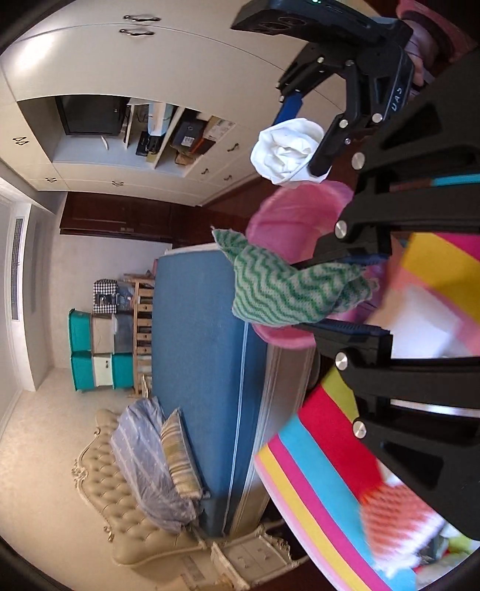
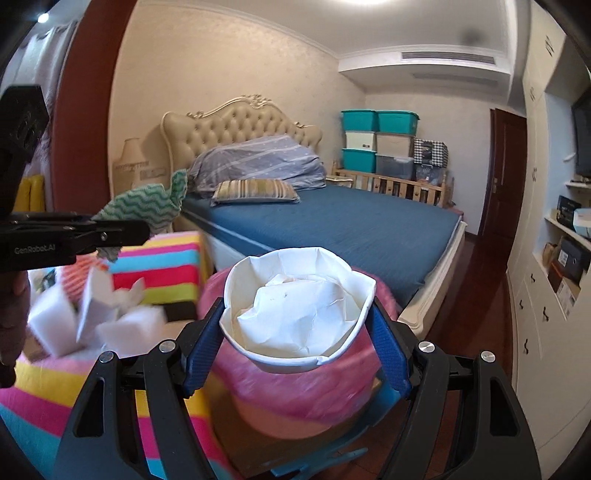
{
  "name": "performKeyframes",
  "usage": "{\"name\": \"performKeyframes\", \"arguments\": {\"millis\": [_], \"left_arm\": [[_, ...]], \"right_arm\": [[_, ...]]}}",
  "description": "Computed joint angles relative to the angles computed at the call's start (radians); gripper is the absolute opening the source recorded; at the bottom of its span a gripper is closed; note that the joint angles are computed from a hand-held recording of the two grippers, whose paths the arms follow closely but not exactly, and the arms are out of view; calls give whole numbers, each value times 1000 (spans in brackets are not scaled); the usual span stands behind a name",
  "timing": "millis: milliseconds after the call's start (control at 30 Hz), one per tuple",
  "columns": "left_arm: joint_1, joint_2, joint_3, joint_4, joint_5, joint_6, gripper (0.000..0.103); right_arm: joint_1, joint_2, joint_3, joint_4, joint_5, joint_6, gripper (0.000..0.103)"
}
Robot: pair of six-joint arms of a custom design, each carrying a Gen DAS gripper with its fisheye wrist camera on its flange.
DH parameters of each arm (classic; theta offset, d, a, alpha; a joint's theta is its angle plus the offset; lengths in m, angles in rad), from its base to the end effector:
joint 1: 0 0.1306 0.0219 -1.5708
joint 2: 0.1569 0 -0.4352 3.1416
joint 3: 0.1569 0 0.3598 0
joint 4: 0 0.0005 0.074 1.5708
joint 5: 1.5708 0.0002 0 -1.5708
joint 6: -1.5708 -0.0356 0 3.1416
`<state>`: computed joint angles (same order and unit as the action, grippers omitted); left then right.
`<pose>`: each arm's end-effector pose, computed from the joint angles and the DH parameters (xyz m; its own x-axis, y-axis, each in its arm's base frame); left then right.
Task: Collect trash
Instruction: 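Carry the cloth and bowl over the pink bin and open both tools, then move both open tools back over the table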
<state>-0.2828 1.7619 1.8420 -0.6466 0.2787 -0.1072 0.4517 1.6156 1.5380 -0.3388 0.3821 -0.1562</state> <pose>0.5927 -0.1829 0.5102 -0.4598 0.2408 -0.8547 0.5435 0.8375 -0.0565 0.5149 0.2345 0.4856 -0.3748 -0.0214 -0.9269 -0.0404 0.9992 -0.0067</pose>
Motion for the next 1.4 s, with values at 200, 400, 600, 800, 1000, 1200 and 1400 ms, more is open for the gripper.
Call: {"name": "performKeyframes", "arguments": {"millis": [200, 400, 600, 800, 1000, 1200, 1400], "left_arm": [[-23, 140, 200, -86, -3, 6, 25], [-32, 260, 377, -183, 7, 42, 66], [-34, 227, 322, -120, -38, 74, 84], [-5, 77, 92, 46, -92, 99, 98], [28, -64, -97, 119, -71, 127, 98], [54, -211, -283, 183, -91, 66, 98], [121, -342, -457, 260, -38, 39, 98]], "right_arm": [[-58, 36, 31, 14, -65, -16, 72], [-75, 85, 51, 39, -101, 15, 83], [-93, 48, 2, 59, -101, -37, 85], [-59, -45, -83, 91, -59, -57, 85], [20, -104, -130, 71, -3, -127, 85], [93, -109, -138, 32, 14, -202, 85], [165, -76, -103, -15, -6, -214, 85]]}}
